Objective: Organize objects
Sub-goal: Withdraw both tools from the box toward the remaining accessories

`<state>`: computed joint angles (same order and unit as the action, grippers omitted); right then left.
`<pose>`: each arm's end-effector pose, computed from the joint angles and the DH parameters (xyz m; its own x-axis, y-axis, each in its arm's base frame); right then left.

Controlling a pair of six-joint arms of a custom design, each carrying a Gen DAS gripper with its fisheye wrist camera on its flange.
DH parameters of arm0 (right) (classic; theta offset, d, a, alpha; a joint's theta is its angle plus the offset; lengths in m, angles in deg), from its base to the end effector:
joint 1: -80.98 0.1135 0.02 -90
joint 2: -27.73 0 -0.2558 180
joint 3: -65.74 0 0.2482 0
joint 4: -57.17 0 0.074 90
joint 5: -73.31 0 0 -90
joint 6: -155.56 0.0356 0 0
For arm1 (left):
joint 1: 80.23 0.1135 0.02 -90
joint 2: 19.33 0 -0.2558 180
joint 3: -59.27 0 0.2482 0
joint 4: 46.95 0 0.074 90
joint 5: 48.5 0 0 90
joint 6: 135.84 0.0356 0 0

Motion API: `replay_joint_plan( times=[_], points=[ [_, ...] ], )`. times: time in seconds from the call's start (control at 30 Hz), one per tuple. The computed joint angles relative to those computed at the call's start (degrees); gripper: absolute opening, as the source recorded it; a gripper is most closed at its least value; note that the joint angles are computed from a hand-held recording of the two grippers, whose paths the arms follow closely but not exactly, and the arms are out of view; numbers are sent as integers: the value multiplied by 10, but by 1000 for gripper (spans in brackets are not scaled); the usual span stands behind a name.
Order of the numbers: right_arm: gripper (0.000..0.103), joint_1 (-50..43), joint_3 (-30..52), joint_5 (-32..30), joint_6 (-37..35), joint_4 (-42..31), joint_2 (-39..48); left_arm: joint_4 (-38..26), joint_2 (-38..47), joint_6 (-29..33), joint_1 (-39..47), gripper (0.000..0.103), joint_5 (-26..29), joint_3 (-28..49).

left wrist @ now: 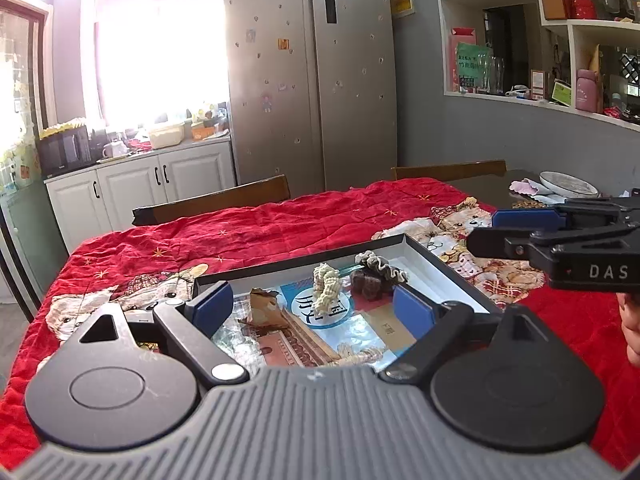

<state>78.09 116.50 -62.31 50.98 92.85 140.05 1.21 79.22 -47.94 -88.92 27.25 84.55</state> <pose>0.3252 0.0091 0.0887 -0.2691 -0.1627 -0.9493 -0.6971 0.7129 0.0754 0.2264 -0.0257 0.0827 -0.4165 0.0277 -0.9087 -0.0892 0.9935 0.0712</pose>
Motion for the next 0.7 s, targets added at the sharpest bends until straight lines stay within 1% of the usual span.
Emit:
replay_joint_plan(
  times=[0.13, 0.33, 0.43, 0.7],
  points=[
    [46, -14, -30, -15, -25, -12, -29, 14, -24, 0, -16, 96, -16, -28],
    [47, -34, -69, -35, -56, -19, -62, 15, -61, 0, -41, 96, -33, -62],
    [49, -44, -89, -43, -69, -26, -80, 15, -70, 0, -59, 97, -50, -72],
    [53, -75, -120, -63, -107, -54, -110, 19, -78, -13, -82, 97, -74, -97]
  ],
)
